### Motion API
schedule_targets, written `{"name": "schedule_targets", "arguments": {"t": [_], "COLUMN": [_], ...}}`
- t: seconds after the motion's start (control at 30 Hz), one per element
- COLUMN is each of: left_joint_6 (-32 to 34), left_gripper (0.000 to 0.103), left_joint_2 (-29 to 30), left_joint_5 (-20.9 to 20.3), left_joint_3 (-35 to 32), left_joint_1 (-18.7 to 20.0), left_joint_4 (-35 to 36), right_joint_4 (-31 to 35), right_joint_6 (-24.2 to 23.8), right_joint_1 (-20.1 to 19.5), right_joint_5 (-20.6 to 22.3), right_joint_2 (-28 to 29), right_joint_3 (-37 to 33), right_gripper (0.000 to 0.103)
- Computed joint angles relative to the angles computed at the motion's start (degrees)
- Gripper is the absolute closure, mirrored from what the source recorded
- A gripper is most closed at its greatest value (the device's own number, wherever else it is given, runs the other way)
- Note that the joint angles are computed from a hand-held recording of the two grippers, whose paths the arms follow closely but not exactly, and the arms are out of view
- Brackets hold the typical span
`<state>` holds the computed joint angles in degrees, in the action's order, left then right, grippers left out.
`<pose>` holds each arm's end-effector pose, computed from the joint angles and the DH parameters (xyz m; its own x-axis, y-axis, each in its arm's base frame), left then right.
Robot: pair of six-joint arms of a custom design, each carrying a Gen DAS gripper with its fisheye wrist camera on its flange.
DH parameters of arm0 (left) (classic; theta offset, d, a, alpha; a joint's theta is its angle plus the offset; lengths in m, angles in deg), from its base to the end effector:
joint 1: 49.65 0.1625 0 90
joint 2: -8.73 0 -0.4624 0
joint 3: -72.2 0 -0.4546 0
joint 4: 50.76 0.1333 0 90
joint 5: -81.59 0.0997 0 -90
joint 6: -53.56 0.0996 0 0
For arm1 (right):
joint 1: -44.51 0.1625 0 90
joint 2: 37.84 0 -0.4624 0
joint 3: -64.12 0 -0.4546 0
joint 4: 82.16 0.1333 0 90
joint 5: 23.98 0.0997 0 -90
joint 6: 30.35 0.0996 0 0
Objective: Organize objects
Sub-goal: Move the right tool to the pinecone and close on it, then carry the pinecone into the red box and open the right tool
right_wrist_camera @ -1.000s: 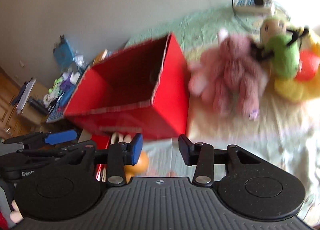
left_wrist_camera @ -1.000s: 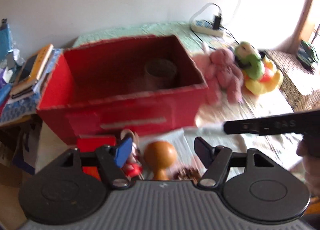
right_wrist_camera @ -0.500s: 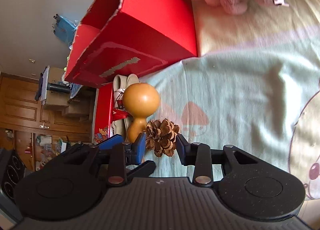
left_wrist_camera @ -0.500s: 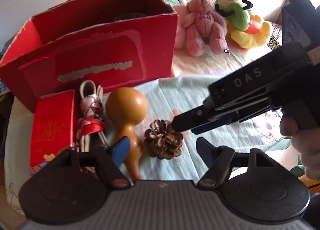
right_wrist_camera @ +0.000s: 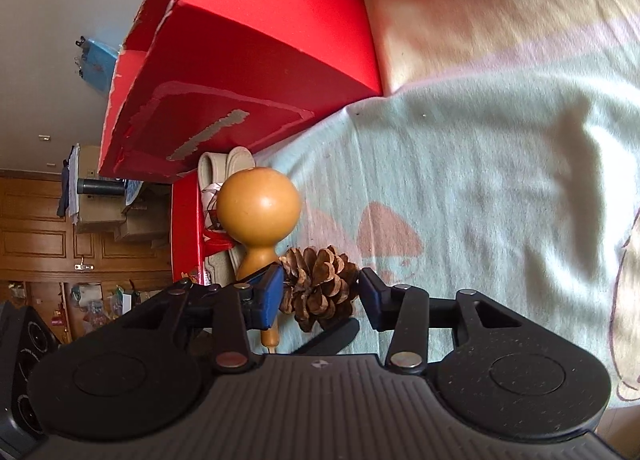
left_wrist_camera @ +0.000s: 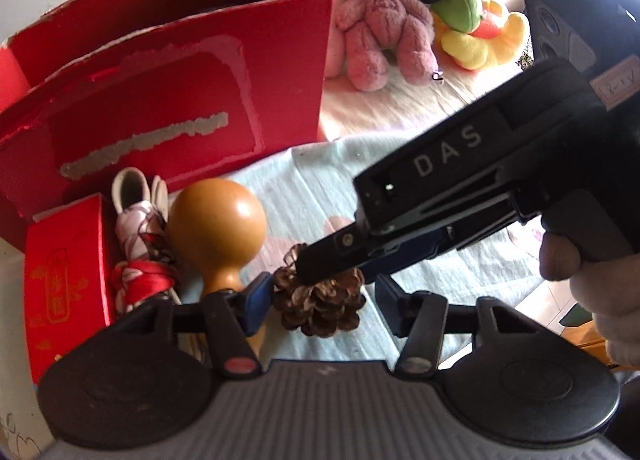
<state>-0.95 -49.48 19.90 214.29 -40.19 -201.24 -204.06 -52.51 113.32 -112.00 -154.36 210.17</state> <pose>-0.3143 -0.2354 -0.0165 -0.7132 0.3993 -0.5760 0.5590 0.8199 -0.1238 0.0217 -0.3224 0.2569 -0.9997 -0.0181 -0.0164 -0.0172 0.9985 -0.0513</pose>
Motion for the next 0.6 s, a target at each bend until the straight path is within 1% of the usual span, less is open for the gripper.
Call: {"name": "schedule_targets", "arguments": {"t": [0.07, 0.17, 0.23, 0.4, 0.47, 0.6], "left_joint_6": [0.3, 1.5, 2.8, 7.7, 11.5, 17.4], "left_gripper": [0.051, 0.059, 0.060, 0.060, 0.060, 0.061], "left_joint_2": [-0.6, -1.5, -2.0, -3.1, -3.9, -6.2], "left_joint_5": [-0.4, -1.2, -1.7, -1.4, -1.1, 0.3], "left_joint_3": [0.2, 0.3, 0.1, -0.6, -1.7, -2.4], "left_joint_1": [0.2, 0.5, 0.6, 0.2, 1.3, 1.6], "left_joint_4": [-0.2, -0.5, -1.2, -3.4, -4.9, -9.2], "right_joint_4": [0.6, 1.7, 2.0, 2.2, 2.5, 2.2], "right_joint_6": [0.3, 1.3, 1.6, 4.4, 5.9, 7.5], "right_joint_1": [-0.4, -0.4, 0.0, 2.0, 3.7, 7.7], "right_joint_5": [0.1, -0.5, -1.0, -1.6, -2.1, -2.7], "right_joint_2": [-0.5, -1.6, -2.6, -5.3, -6.7, -8.8], "right_joint_3": [-0.1, -0.5, -0.6, -1.5, -2.3, -4.4], "right_gripper": [0.057, 0.058, 0.058, 0.058, 0.058, 0.058]}}
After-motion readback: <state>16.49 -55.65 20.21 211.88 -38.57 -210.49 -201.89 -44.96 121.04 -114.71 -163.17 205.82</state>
